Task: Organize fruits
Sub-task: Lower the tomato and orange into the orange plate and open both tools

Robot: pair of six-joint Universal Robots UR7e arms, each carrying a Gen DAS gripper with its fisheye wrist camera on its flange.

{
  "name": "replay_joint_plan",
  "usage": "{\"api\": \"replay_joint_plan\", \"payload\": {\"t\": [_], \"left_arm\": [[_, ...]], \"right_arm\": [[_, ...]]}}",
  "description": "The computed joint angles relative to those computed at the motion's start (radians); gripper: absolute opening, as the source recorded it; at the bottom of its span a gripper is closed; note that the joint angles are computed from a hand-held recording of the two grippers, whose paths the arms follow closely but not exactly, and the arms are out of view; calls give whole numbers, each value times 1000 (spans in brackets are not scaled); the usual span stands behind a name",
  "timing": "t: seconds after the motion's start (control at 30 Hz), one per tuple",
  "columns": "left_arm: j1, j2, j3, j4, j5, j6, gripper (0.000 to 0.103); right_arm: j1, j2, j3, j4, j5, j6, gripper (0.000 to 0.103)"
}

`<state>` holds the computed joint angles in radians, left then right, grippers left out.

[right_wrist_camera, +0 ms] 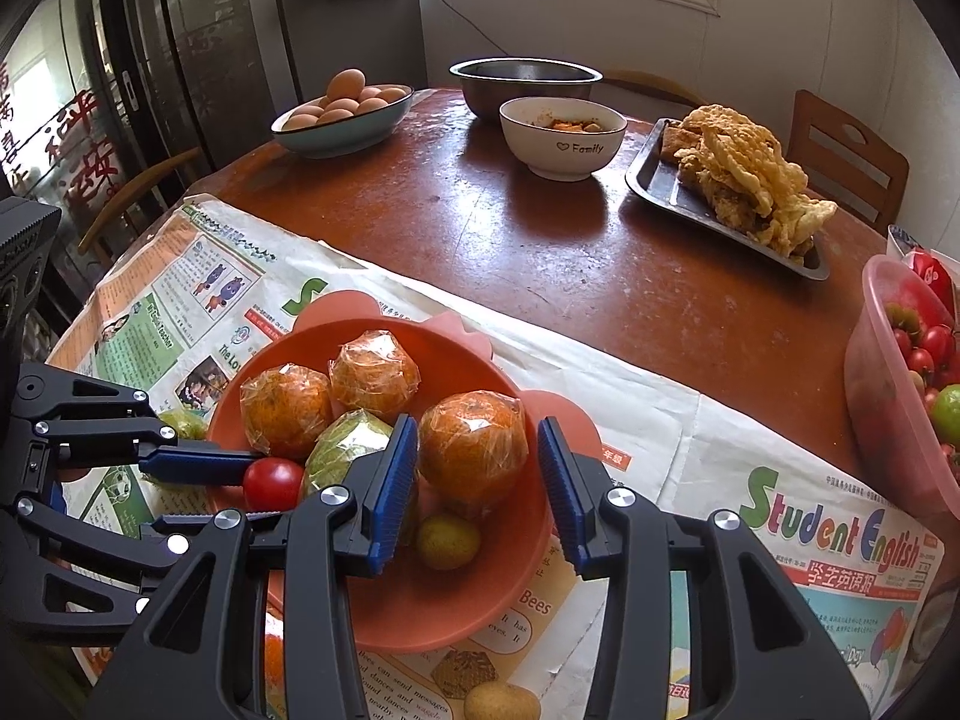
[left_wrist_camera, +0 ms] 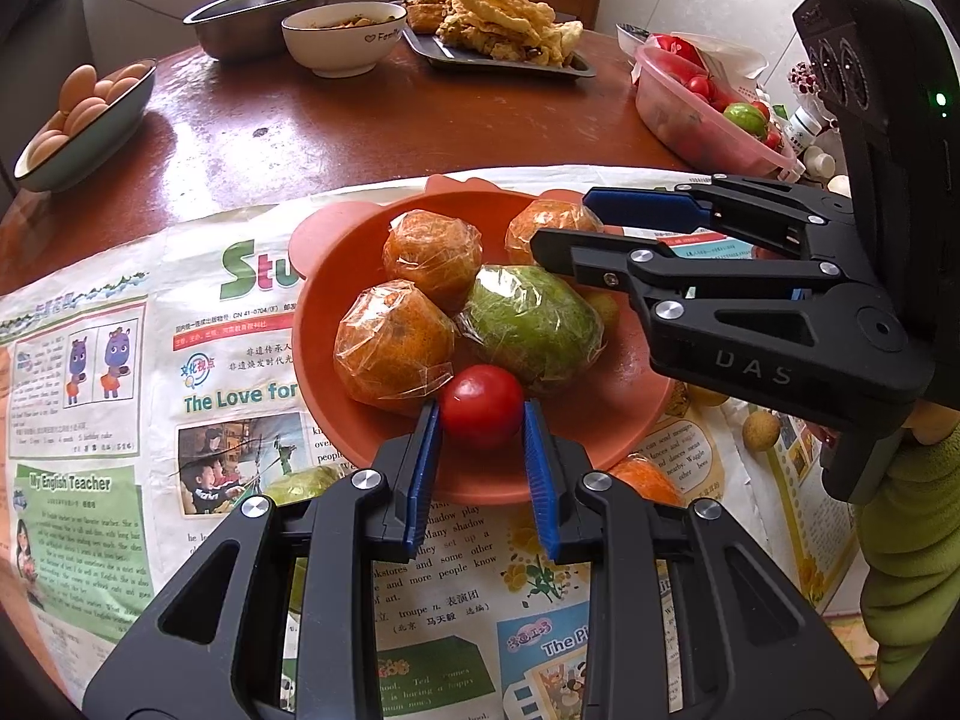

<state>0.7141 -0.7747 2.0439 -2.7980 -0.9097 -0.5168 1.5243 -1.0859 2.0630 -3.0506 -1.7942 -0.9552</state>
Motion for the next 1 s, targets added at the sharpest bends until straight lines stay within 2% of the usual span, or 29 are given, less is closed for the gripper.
{"api": "replay_joint_plan", "payload": {"t": [0.2, 0.5, 1.0], "left_arm": [[-2, 0, -1, 5, 6, 0, 20], [-8, -2, 2, 8, 10, -5, 20], [-19, -21, 14, 18, 13, -19, 24]], "right_arm": [[-4, -12, 7, -5, 2, 4, 42], [-11, -26, 16, -19, 5, 17, 50], [-17, -43, 27, -29, 5, 29, 56]]}}
